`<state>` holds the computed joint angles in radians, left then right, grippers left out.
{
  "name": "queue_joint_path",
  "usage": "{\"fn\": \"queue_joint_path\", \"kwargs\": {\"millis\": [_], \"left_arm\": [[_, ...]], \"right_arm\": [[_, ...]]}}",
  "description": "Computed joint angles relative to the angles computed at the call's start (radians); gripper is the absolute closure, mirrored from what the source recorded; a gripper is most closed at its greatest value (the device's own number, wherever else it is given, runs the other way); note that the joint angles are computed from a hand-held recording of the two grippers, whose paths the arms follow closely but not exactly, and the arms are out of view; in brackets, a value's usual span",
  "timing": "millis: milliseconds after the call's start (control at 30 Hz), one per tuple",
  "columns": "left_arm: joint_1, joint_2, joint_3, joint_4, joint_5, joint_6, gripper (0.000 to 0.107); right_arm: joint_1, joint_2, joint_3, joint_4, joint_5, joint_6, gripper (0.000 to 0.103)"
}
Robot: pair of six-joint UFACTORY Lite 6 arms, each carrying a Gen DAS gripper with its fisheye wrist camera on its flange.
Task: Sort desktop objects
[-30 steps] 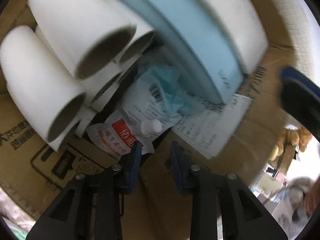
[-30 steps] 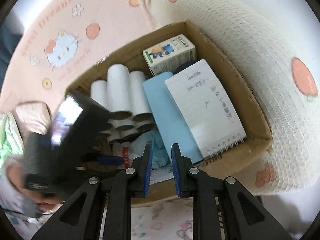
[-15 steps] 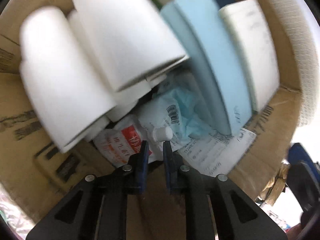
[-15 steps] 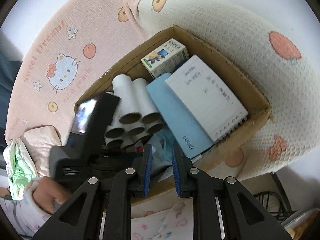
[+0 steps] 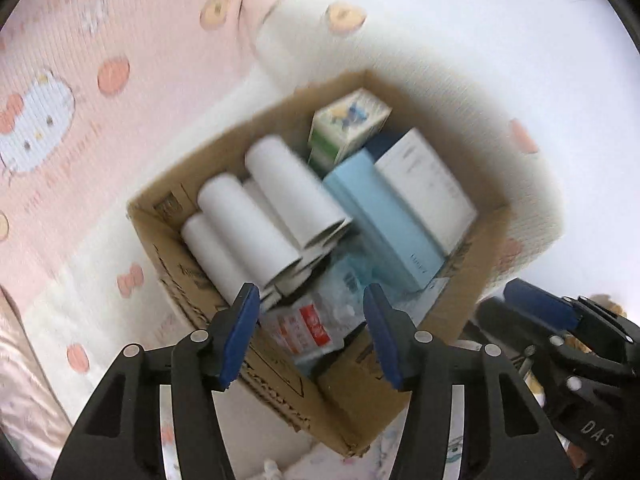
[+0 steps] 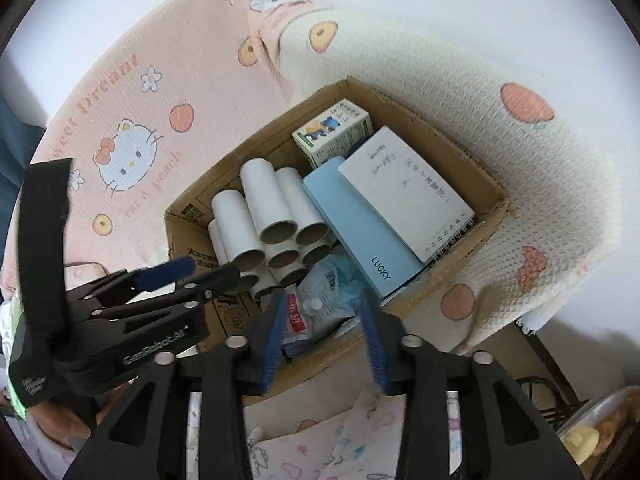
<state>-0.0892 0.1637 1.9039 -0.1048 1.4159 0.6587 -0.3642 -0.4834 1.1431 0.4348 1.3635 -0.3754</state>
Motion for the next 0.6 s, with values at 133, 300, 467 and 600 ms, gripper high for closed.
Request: {"fn": "queue_joint_path", "kwargs": {"millis": [133, 300, 467, 600], "left_arm": [[0.052, -0.164, -0.197, -0.076, -0.097, 0.117, 0.049], [0.143, -0.269, -0.254, -0.085, -0.094, 0.296, 0.049], [0.333, -0.202, -0.12, -0.181, 0.11, 0.396, 0.049], [0.447, -0.143, 0.007, -0.246, 0.208, 0.42, 0.049]], "right_arm": [[0.135, -0.113, -0.021, -0.085, 0.006, 0.122, 0.054], [0.452, -0.23, -0.034, -0.264, 0.011, 0.393, 0.048], [0.84, -0.276, -0.001, -0.484, 0.062, 0.756, 0.044], [1.101, -0.258, 0.08, -0.626, 0.131, 0.979, 0.042]]}}
